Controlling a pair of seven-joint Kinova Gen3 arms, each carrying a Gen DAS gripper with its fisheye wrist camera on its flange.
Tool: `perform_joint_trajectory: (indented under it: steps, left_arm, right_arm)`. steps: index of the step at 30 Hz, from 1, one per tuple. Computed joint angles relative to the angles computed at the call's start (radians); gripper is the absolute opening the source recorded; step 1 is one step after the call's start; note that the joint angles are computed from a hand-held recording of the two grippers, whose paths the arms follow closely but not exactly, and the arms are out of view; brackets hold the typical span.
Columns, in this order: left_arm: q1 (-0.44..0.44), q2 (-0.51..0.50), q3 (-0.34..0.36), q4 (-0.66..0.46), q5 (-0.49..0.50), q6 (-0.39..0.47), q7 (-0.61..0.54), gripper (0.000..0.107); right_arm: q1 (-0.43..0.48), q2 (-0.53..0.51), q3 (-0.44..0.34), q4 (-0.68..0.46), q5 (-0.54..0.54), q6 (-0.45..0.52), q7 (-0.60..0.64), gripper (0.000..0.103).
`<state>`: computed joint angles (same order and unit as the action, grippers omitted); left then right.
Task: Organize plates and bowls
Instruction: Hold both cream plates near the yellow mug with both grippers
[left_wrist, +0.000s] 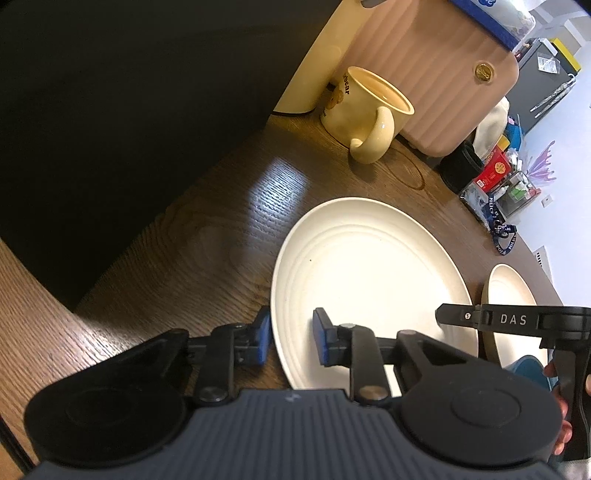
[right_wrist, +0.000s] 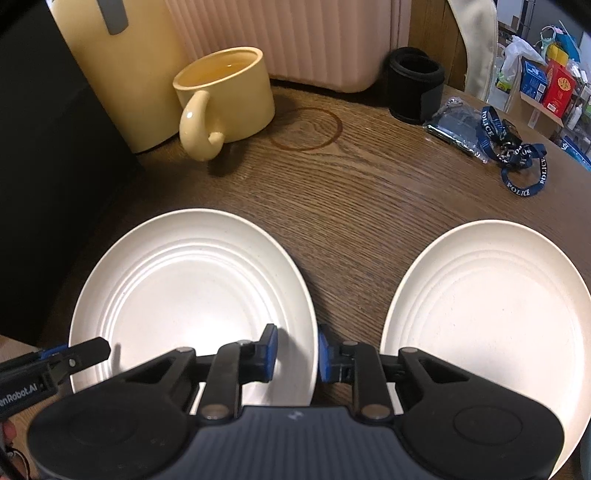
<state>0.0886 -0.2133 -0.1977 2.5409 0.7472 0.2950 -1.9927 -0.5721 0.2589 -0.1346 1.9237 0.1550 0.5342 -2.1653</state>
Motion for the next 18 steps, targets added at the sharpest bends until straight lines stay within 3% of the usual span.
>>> perform_joint_trajectory:
  steps: [7, 18]
  left_arm:
    - [-0.006, -0.007, 0.010, 0.006, -0.013, -0.011, 0.025, 0.024]
    - [-0.042, -0.083, 0.092, 0.014, -0.225, -0.046, 0.277, 0.024]
  right_arm:
    - [0.002, -0.016, 0.001, 0.029, 0.002, -0.040, -0.013, 0.016]
    - [-0.006, -0.052, 0.000, 0.069, 0.006, -0.097, -0.045, 0.014]
